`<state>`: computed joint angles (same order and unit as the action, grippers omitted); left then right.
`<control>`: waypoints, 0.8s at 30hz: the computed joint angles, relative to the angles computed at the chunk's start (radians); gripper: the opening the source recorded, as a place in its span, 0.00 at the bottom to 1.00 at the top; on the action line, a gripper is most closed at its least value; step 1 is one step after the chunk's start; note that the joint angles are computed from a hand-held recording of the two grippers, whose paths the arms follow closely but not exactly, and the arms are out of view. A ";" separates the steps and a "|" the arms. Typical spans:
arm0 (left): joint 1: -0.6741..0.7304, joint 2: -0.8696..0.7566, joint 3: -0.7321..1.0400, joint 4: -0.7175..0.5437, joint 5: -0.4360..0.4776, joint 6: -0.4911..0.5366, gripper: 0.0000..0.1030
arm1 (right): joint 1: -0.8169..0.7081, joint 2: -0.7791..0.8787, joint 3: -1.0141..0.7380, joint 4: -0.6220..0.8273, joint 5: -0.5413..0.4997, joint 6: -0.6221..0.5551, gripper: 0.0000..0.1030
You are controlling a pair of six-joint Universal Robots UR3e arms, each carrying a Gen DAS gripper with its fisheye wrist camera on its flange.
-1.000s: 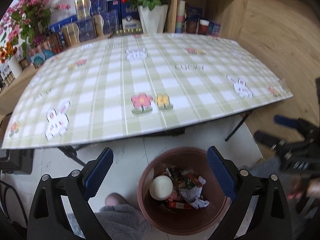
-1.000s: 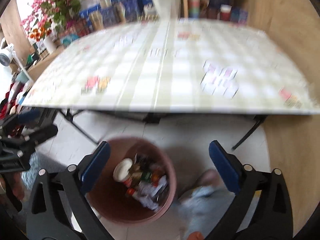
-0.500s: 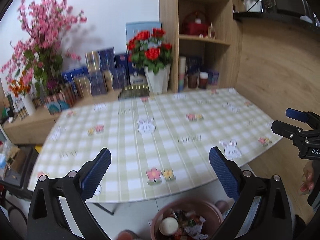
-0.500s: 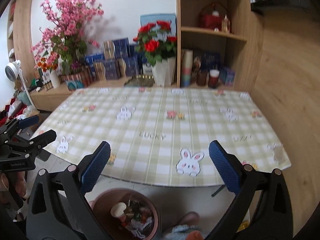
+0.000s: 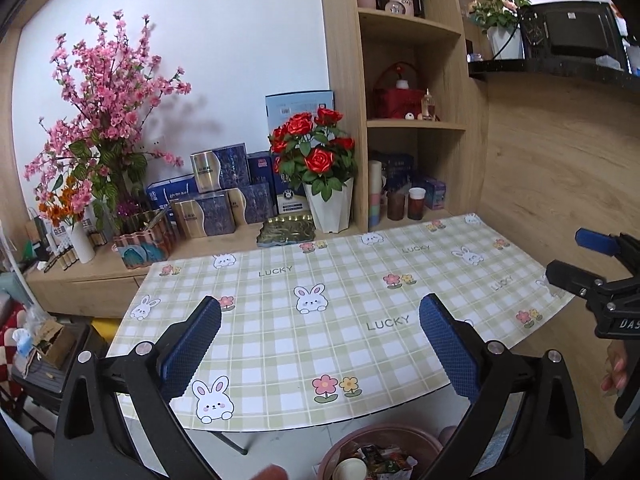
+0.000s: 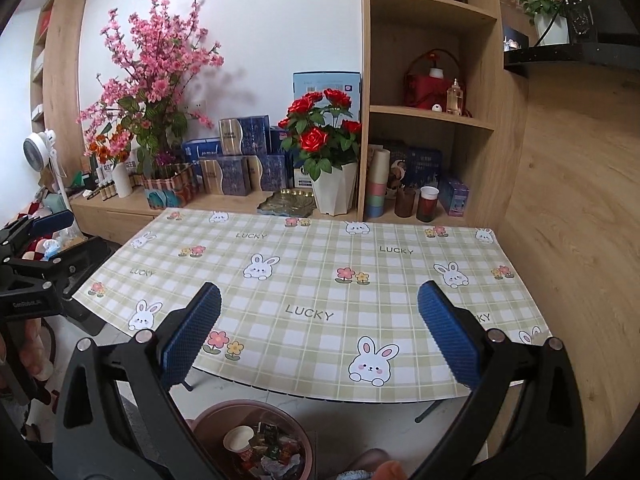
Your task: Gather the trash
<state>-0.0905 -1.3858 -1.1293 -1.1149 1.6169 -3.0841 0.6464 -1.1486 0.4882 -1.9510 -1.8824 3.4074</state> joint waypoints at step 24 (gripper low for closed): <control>-0.015 0.019 0.029 -0.021 0.035 -0.002 0.94 | 0.026 0.002 -0.022 -0.008 -0.033 0.002 0.94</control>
